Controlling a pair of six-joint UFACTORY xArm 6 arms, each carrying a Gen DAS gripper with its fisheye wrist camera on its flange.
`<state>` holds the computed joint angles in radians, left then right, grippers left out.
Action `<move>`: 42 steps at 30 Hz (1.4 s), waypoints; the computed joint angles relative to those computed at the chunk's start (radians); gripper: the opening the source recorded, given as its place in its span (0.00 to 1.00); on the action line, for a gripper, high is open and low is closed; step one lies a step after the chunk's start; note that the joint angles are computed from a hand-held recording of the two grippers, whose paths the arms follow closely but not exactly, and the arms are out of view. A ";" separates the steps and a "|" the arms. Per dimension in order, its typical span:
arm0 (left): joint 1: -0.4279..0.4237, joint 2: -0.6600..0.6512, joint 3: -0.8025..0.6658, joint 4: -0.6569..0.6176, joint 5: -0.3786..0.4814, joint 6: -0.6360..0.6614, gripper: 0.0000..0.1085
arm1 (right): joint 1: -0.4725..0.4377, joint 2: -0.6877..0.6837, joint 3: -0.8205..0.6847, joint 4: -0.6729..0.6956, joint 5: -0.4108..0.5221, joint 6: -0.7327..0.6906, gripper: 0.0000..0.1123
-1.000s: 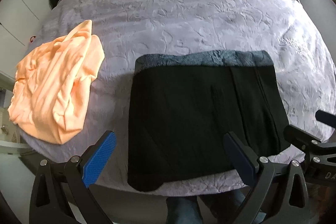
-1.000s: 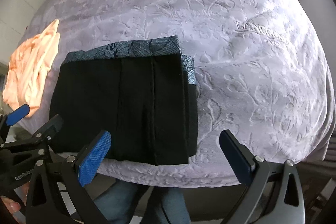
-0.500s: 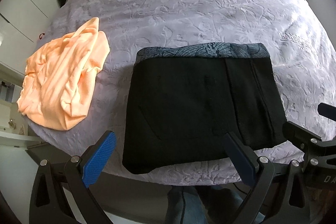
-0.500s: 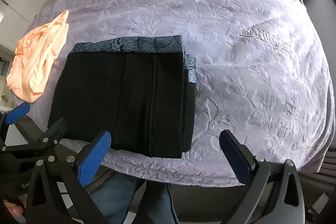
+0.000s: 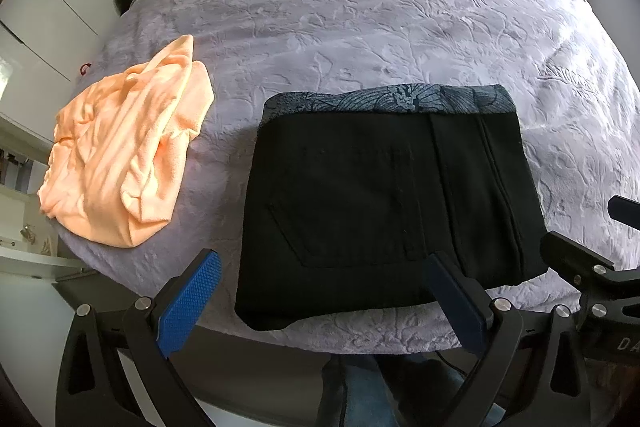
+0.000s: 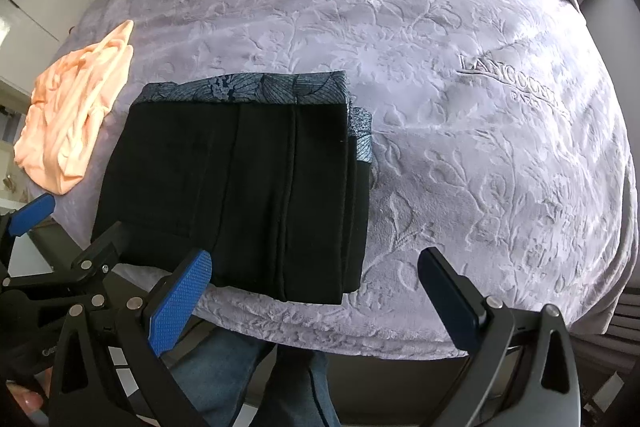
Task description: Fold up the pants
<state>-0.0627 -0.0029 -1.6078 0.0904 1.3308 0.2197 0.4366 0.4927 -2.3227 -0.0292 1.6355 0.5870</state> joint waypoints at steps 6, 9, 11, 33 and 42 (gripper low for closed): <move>-0.003 -0.005 0.007 0.000 0.001 -0.003 0.95 | 0.001 0.002 -0.003 0.000 0.001 0.002 0.91; -0.003 -0.006 0.009 0.001 0.000 -0.005 0.95 | 0.000 0.001 -0.001 0.000 0.001 0.001 0.91; -0.003 -0.005 0.008 0.001 0.001 -0.005 0.95 | -0.002 0.002 -0.001 0.000 0.001 -0.001 0.91; -0.006 -0.001 0.011 0.002 0.004 0.000 0.95 | -0.005 0.012 -0.017 0.002 0.008 -0.004 0.91; 0.001 0.011 0.000 -0.002 0.010 0.012 0.95 | -0.007 0.010 -0.011 0.005 0.005 -0.006 0.91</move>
